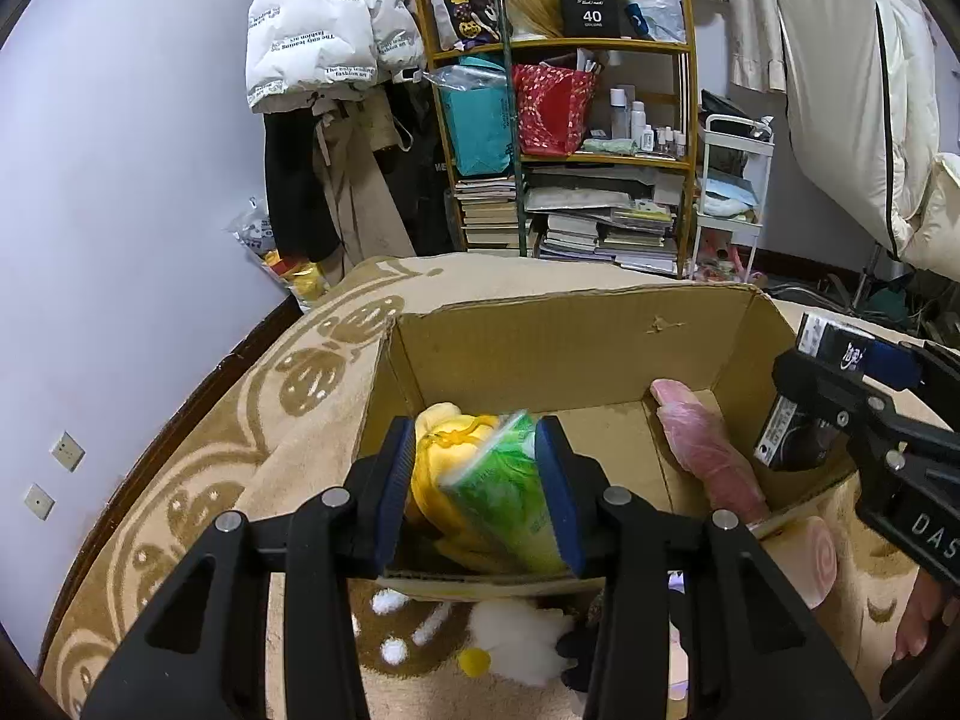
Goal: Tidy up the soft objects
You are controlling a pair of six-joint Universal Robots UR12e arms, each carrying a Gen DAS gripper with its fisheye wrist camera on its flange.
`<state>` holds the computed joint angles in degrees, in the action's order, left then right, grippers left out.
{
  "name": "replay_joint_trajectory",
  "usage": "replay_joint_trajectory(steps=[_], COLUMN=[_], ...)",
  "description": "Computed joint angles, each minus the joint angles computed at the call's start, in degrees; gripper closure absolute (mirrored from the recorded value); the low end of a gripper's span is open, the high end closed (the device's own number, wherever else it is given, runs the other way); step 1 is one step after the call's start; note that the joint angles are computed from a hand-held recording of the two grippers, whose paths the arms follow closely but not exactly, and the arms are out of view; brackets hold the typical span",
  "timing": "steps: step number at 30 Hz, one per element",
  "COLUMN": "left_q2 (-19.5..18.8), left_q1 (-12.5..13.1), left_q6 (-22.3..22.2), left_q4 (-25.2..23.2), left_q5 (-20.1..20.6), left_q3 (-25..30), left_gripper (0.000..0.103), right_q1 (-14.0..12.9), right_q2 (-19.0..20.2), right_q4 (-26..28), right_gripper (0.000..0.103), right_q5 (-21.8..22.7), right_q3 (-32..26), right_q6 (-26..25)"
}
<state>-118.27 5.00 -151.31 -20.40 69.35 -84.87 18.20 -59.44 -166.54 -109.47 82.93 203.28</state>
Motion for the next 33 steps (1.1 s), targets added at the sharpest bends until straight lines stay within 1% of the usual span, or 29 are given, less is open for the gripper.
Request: replay_joint_trajectory(steps=[4,5,6,8,9,11,13,14,15,17,20,21,23,25,27,33], left_q2=[0.2,0.2,0.2,0.4,0.4,0.5,0.5,0.6,0.7,0.9,1.3,1.5,2.1,2.8,3.5,5.7], left_q1=[0.1,0.1,0.1,0.4,0.5,0.7,0.8,0.9,1.0,1.4,2.0,2.2,2.5,2.7,2.9,3.8], left_q6=[-0.6,-0.9,-1.3,-2.1,-2.4,-2.8,-3.1,-3.4,-3.8,-4.8,-6.4,-6.6,-6.2,-5.6,-4.9,-2.7], left_q4=[-0.3,-0.2,0.3,1.3,1.6,2.2,2.4,2.2,2.0,2.0,2.3,2.7,3.3,3.9,4.5,5.5], left_q5=[-0.1,0.0,0.1,-0.1,-0.1,0.1,0.2,0.3,0.2,-0.6,-1.5,-1.6,-1.9,-2.0,-1.7,-2.2], left_q3=[-0.1,-0.1,-0.2,-0.5,-0.5,-0.6,-0.6,-0.5,-0.5,-0.6,-0.9,-1.2,-1.7,-2.4,-3.2,-5.6], left_gripper=[0.06,0.055,0.053,0.05,0.047,0.046,0.042,0.037,0.035,0.033,0.022,0.02,0.018,0.014,0.012,0.006], right_q1=[0.0,0.0,0.0,0.0,0.0,-0.1,0.0,0.0,0.0,0.1,0.5,0.6,1.0,1.3,1.6,2.3], right_q2=[-0.1,-0.1,-0.1,-0.2,-0.2,-0.2,-0.3,-0.3,-0.3,-0.6,-1.1,-1.2,-1.6,-2.0,-2.5,-4.2], right_q4=[0.8,1.2,1.4,2.0,2.2,2.0,1.5,1.6,1.7,1.6,2.0,2.3,2.6,2.5,2.2,2.3], right_gripper=[0.049,0.049,0.049,0.048,0.042,0.031,0.03,0.027,0.022,0.016,0.014,0.014,0.012,0.008,0.0,0.0], right_q5=[0.4,0.6,0.7,1.1,1.3,1.4,1.3,1.3,1.3,0.9,0.2,-0.1,-0.9,-1.6,-2.4,-3.3], right_q3=[0.0,0.0,-0.1,-0.1,-0.1,-0.1,0.0,0.0,0.0,0.3,0.5,0.5,0.7,1.0,1.5,2.9], right_q6=[-0.2,-0.1,-0.2,-0.2,-0.1,-0.1,-0.2,-0.2,-0.1,0.3,0.5,0.5,0.7,0.9,1.2,1.5])
